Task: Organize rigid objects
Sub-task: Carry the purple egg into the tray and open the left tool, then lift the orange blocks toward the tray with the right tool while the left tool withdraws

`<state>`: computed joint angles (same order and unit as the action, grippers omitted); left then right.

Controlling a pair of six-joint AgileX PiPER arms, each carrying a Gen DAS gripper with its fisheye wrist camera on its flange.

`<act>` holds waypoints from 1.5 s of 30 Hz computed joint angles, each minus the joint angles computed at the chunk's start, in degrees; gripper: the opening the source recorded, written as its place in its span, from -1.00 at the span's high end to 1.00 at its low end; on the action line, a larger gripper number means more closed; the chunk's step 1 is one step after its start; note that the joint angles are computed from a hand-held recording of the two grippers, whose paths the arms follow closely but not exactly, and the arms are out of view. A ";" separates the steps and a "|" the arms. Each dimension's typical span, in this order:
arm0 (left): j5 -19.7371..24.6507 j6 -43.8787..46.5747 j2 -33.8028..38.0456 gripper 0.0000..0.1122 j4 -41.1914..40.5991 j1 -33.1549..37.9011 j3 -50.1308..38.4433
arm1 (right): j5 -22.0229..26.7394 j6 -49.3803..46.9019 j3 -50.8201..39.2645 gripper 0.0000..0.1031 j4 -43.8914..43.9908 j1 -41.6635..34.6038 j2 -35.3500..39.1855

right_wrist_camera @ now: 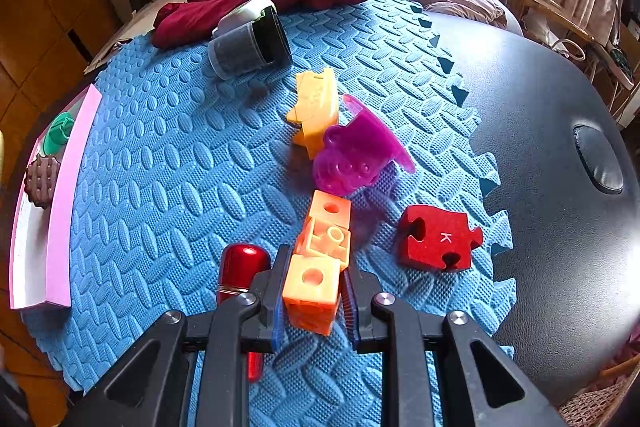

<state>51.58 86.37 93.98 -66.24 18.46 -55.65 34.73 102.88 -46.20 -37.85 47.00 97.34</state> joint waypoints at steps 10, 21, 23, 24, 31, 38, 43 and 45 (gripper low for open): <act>-6.89 -21.08 17.78 0.21 13.59 3.08 -21.44 | 0.37 -0.07 -0.24 0.57 -0.10 0.20 0.09; -12.12 -45.01 30.04 0.22 30.23 -2.55 -35.69 | 0.48 -0.18 -0.31 0.57 -0.15 0.17 0.13; -13.92 -44.15 30.25 0.17 30.81 -3.19 -35.48 | 0.48 -0.13 -0.30 0.57 -0.21 0.18 0.15; -14.17 -44.09 30.09 0.14 31.24 -3.30 -35.28 | 0.46 -0.11 -0.30 0.57 -0.19 0.19 0.17; -18.00 -34.76 23.25 -0.17 24.29 -1.47 -26.64 | 0.64 0.13 -0.30 0.57 -0.44 0.28 0.19; -16.88 -17.12 14.02 -0.34 11.73 2.52 -13.80 | 1.67 1.01 -0.73 0.58 -1.65 1.01 0.44; -15.69 -7.94 9.34 -0.34 7.28 4.72 -6.79 | 3.11 0.35 -1.92 0.58 -1.40 1.62 0.93; -15.36 -5.27 7.85 -0.34 6.41 5.48 -4.57 | 3.76 1.05 -2.20 0.58 -2.29 1.98 0.93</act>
